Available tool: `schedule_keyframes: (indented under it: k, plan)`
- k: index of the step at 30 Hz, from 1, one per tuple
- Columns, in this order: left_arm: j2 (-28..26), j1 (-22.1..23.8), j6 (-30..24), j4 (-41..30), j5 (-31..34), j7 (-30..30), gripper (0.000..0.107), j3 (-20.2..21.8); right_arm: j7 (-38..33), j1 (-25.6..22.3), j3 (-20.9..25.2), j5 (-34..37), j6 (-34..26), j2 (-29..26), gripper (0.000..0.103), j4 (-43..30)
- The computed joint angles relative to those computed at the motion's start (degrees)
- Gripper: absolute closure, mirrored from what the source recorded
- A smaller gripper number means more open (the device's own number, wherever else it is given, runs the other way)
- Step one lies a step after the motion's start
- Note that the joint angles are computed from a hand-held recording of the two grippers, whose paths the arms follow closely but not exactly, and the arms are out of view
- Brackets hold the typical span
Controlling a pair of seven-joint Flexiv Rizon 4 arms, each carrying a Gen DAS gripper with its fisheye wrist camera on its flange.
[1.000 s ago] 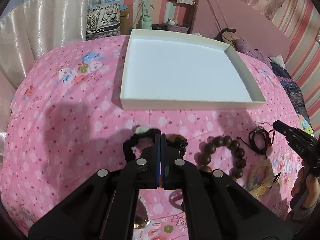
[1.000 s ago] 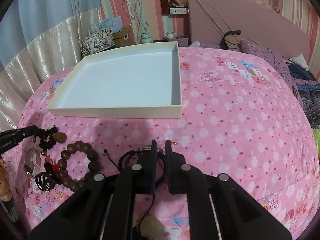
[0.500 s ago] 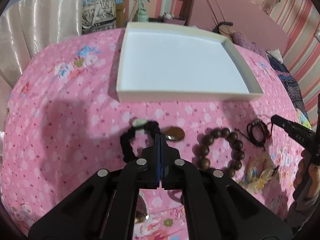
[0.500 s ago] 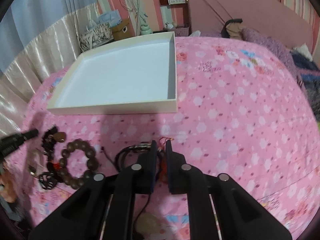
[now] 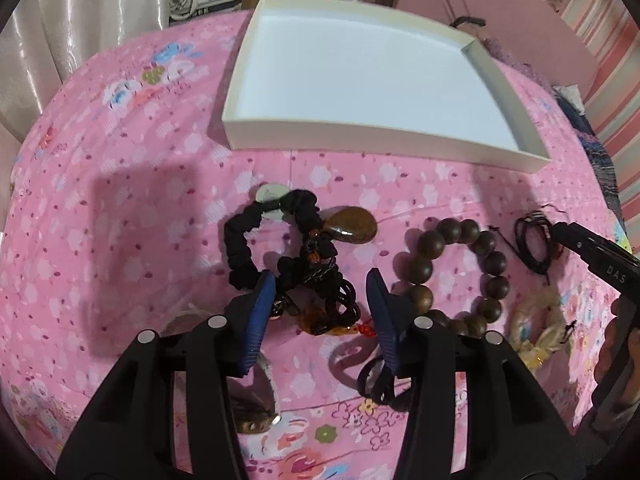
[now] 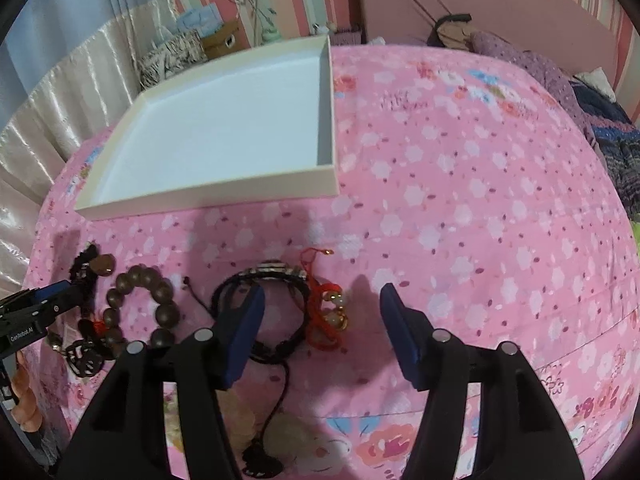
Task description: Organize jewelry
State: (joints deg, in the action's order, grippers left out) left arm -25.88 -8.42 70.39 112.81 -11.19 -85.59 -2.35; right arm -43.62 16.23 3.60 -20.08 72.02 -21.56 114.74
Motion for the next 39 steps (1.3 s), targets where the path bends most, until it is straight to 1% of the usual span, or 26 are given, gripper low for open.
schedule_keyframes:
  k: [1,2,3,4,5,8,10,13,15,20,24,29,35,39]
  plan:
    - [-0.44,-0.24,-0.43,-0.52,0.28,-0.34,0.076,0.27,-0.03,-0.12,-0.03,0.14,0.09,-0.10,0.060,0.00]
    - [-0.70,-0.68,-0.71,-1.00,0.91,-0.92,0.078,0.83,-0.27,-0.35,0.10,0.49,0.12,-0.45,0.070,-0.27]
    - [-0.79,-1.00,-0.67,-1.22,1.47,-1.44,0.085,1.26,-0.60,-0.65,0.35,1.01,0.47,-0.69,0.074,-0.41]
    - [-0.64,-0.62,-0.36,-0.99,1.21,-1.20,0.086,0.86,-0.93,-0.91,0.56,1.50,0.89,-0.77,0.082,-0.37]
    - [-0.44,-0.19,-0.26,-0.81,0.84,-0.74,0.087,0.37,-1.38,-1.10,0.73,1.81,1.03,-0.77,0.086,-0.37]
    - [0.42,0.04,0.52,-0.37,0.89,-0.35,0.089,0.25,0.05,0.34,-1.10,-0.15,1.70,-0.14,0.093,0.60]
    - [1.24,1.13,0.75,0.35,-0.59,1.13,0.089,-1.11,1.06,0.84,-1.66,-1.29,2.24,0.58,0.093,1.32]
    - [2.33,1.11,2.02,1.35,-1.17,2.33,0.089,-1.55,2.29,1.07,-2.20,-2.72,3.72,1.77,0.093,2.41]
    - [2.70,1.36,2.13,1.59,-2.05,3.22,0.090,-2.11,2.28,0.80,-1.90,-2.92,4.24,1.95,0.096,2.47]
    - [3.05,3.16,2.60,2.50,-6.66,7.30,0.090,-4.79,2.26,0.63,-1.75,-3.50,4.41,1.51,0.098,2.10]
    - [2.49,2.79,2.14,1.98,-7.49,7.47,0.090,-3.91,1.70,0.22,-1.32,-2.76,4.41,1.28,0.098,2.23]
    - [1.92,3.32,0.19,1.66,-9.01,8.72,0.089,-4.19,0.71,-0.08,-0.73,-1.85,3.53,0.87,0.098,1.77]
    - [0.91,2.41,-1.95,0.49,-7.63,7.58,0.089,-2.74,-0.44,0.10,-0.31,-1.29,2.01,0.31,0.098,1.19]
    - [1.02,2.20,-1.99,0.47,-7.03,7.12,0.089,-2.39,-0.88,0.18,-0.28,-1.10,1.60,0.04,0.098,0.96]
